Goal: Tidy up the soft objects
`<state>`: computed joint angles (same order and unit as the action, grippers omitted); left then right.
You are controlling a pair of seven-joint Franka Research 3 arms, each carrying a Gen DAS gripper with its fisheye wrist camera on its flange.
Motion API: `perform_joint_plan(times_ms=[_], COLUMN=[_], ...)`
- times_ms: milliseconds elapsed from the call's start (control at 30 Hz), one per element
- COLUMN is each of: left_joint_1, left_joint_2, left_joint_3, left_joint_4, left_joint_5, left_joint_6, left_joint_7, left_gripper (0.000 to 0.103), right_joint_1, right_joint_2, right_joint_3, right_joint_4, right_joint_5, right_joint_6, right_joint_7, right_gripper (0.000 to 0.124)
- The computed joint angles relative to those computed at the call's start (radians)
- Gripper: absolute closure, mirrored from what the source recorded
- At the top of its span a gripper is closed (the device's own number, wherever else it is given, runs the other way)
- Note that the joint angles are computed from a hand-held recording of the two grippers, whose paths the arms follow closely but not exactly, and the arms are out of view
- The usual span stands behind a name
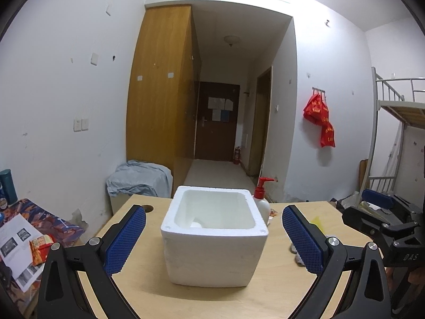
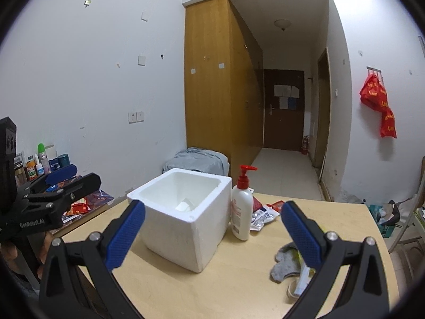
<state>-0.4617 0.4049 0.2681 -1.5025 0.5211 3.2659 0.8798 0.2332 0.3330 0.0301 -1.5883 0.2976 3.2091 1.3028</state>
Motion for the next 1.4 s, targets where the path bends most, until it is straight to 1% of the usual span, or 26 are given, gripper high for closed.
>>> perform_joint_plan(times_ms=[33, 67, 100, 133, 233, 300, 367, 400, 433, 533, 633, 667, 700, 733, 767, 867, 967, 1000, 1067, 1100, 1133, 1167, 1200, 1267, 1333, 1400], left_joint_1=[-0.045, -0.077, -0.105, -0.133, -0.263, -0.292, -0.335, -0.366, -0.383, -0.397, -0.405, -0.413, -0.416, -0.411, -0.399, -0.347, -0.330, -0.311, -0.269, -0.266, -0.247, -0.235, -0.208, -0.177, -0.132, -0.111], left_joint_2=[-0.003, -0.001, -0.002, -0.002, 0.008, 0.004, 0.007, 0.011, 0.012, 0.007, 0.007, 0.009, 0.008, 0.009, 0.009, 0.008, 0.020, 0.020, 0.021, 0.023, 0.028, 0.028, 0.031, 0.036, 0.042, 0.053], left_joint_3=[0.059, 0.092, 0.125, 0.157, 0.305, 0.329, 0.372, 0.405, 0.421, 0.419, 0.416, 0.422, 0.423, 0.412, 0.394, 0.319, 0.286, 0.260, 0.200, 0.191, 0.164, 0.146, 0.108, 0.063, 0.000, -0.035], left_joint_4=[-0.009, -0.014, -0.021, -0.029, -0.060, -0.079, -0.094, -0.104, -0.112, -0.128, -0.136, -0.142, -0.146, -0.146, -0.142, -0.128, -0.113, -0.109, -0.098, -0.096, -0.086, -0.084, -0.074, -0.063, -0.047, -0.028], left_joint_5=[0.036, 0.004, 0.002, -0.002, -0.048, -0.073, -0.106, -0.126, -0.142, -0.175, -0.211, -0.227, -0.241, -0.253, -0.258, -0.264, -0.290, -0.293, -0.296, -0.306, -0.309, -0.315, -0.315, -0.322, -0.312, -0.303], left_joint_6=[0.014, 0.017, 0.024, 0.034, 0.066, 0.078, 0.089, 0.099, 0.105, 0.109, 0.112, 0.118, 0.122, 0.126, 0.124, 0.108, 0.109, 0.111, 0.109, 0.108, 0.102, 0.101, 0.097, 0.090, 0.080, 0.070], left_joint_7=[-0.048, -0.027, -0.033, -0.037, -0.037, -0.015, 0.005, 0.016, 0.027, 0.065, 0.101, 0.112, 0.123, 0.132, 0.143, 0.182, 0.219, 0.230, 0.253, 0.265, 0.277, 0.288, 0.300, 0.324, 0.342, 0.352], left_gripper=[0.000, 0.001, 0.000, 0.000, 0.000, 0.000, 0.000, 0.000, 0.000, 0.000, 0.000, 0.000, 0.000, 0.000, 0.000, 0.000, 0.000, 0.000, 0.000, 0.000, 0.000, 0.000, 0.000, 0.000, 0.000, 0.000], right_joint_1=[0.014, 0.024, 0.002, 0.000, 0.018, 0.038, 0.107, 0.131, 0.138, 0.058, 0.096, 0.087, 0.046, 0.021, 0.030, 0.084, 0.132, 0.137, 0.178, 0.204, 0.217, 0.218, 0.230, 0.244, 0.270, 0.269], right_joint_2=[-0.008, -0.016, -0.029, -0.039, -0.065, -0.074, -0.081, -0.085, -0.088, -0.101, -0.113, -0.118, -0.124, -0.128, -0.132, -0.138, -0.143, -0.144, -0.146, -0.145, -0.147, -0.149, -0.151, -0.156, -0.156, -0.160], right_joint_3=[-0.016, -0.026, -0.002, 0.002, -0.018, -0.037, -0.113, -0.139, -0.144, -0.057, -0.095, -0.085, -0.044, -0.020, -0.029, -0.081, -0.128, -0.133, -0.171, -0.196, -0.208, -0.208, -0.219, -0.229, -0.252, -0.250], right_joint_4=[-0.014, -0.029, -0.053, -0.068, -0.119, -0.137, -0.154, -0.163, -0.173, -0.201, -0.222, -0.230, -0.243, -0.251, -0.257, -0.267, -0.273, -0.274, -0.275, -0.273, -0.273, -0.275, -0.277, -0.278, -0.274, -0.275], right_joint_5=[-0.003, -0.004, 0.002, 0.005, 0.015, 0.024, 0.040, 0.048, 0.056, 0.050, 0.084, 0.089, 0.074, 0.064, 0.075, 0.134, 0.209, 0.227, 0.290, 0.330, 0.359, 0.377, 0.406, 0.461, 0.536, 0.584], right_joint_6=[0.012, 0.026, 0.045, 0.057, 0.098, 0.110, 0.121, 0.127, 0.135, 0.157, 0.170, 0.179, 0.190, 0.198, 0.202, 0.208, 0.214, 0.214, 0.216, 0.215, 0.216, 0.217, 0.221, 0.226, 0.230, 0.236], right_joint_7=[0.008, 0.014, 0.005, 0.005, 0.010, 0.012, 0.013, 0.010, 0.007, 0.010, -0.015, -0.017, -0.006, 0.002, -0.006, -0.053, -0.108, -0.122, -0.172, -0.203, -0.227, -0.244, -0.269, -0.319, -0.382, -0.423], right_gripper=[0.021, 0.021, 0.021, 0.021, 0.021, 0.021, 0.021, 0.021, 0.021, 0.021, 0.021, 0.021, 0.021, 0.021, 0.021, 0.021, 0.021, 0.021, 0.021, 0.021, 0.021, 0.021, 0.021, 0.021, 0.021, 0.021])
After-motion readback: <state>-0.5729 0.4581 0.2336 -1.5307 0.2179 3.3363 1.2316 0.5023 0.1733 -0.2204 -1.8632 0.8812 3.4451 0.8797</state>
